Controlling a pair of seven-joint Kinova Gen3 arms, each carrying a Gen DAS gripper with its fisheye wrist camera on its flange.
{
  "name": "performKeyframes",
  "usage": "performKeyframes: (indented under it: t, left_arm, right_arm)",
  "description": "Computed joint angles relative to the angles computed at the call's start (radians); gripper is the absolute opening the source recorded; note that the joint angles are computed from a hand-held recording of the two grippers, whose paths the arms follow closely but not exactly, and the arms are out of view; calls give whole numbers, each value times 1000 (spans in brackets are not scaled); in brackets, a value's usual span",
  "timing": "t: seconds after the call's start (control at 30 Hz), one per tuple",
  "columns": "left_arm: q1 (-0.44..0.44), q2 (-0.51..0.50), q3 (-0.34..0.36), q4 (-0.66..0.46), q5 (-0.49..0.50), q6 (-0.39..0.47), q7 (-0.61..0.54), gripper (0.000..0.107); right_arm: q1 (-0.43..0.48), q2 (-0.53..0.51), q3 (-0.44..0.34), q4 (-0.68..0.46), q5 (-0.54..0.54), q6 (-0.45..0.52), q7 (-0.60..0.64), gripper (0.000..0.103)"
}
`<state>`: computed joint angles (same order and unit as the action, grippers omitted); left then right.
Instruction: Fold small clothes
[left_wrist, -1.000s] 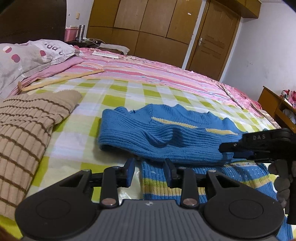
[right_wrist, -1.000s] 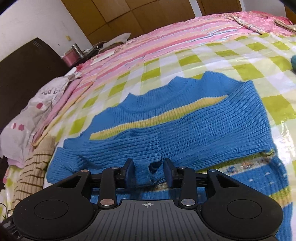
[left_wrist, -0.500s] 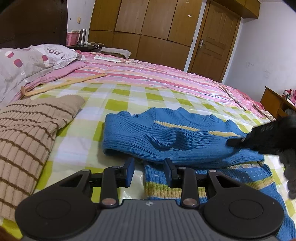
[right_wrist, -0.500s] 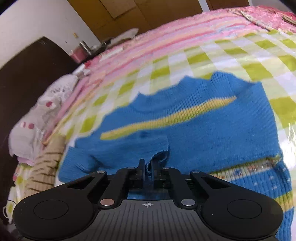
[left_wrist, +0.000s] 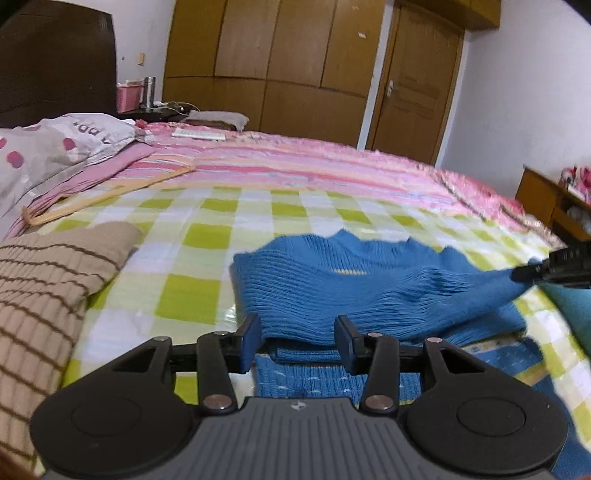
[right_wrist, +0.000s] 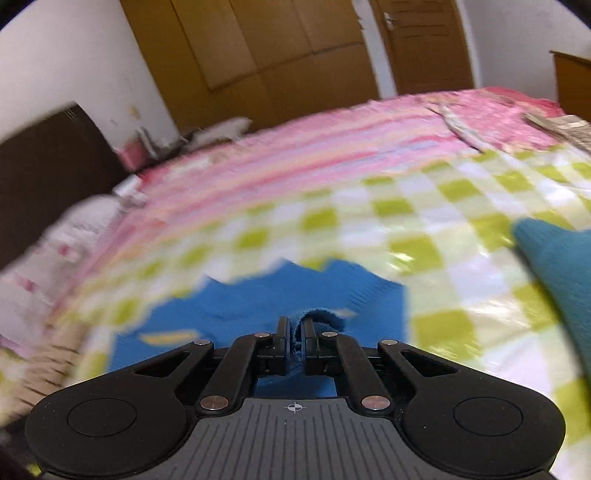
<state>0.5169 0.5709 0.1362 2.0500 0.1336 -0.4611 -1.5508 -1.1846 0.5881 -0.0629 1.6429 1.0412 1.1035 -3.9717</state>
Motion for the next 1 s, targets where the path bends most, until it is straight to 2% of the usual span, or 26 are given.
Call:
performKeyframes:
  t: [0.13,0.2,0.3,0.43,0.53,0.7,0.83,0.93,1.0]
  left_arm:
    - [87,27,-76,-60,77,63,-78,48]
    - [102,37,-92,-88,93,106,-104,48]
    - [172,57,-171,-144,154,200,-155,48]
    - [168,53,-170,-145,146,214,-154,48]
    - [150,36,-151,-128,132,199,-146,48]
    - [148,26,-139,-125,129,180,-144,48]
    - [171,40,-154,-158,146,209,-154,48]
    - [228,66,-229,-214,185,301,-163,48]
    - [215,70,-224,-222,174,326,-139,49]
  right_arm:
    - [7,19,2,36,-35,-13,-56,5]
    - [6,29,1,39,-42,-12,-52,5]
    - [21,34,-3,34,-59,-27,-15,6]
    - [14,52,3,-6,-92,2,60,10]
    - [-16,73,15,-56,-114,83,108,11]
    - [-63,90,20,-98,-81,153,170,11]
    - [-55,96,18,-106,-49,118,211,11]
    - [-5,102,7,-108,-99,63,258,11]
    - [12,103,13,-97,-135,31,257,10]
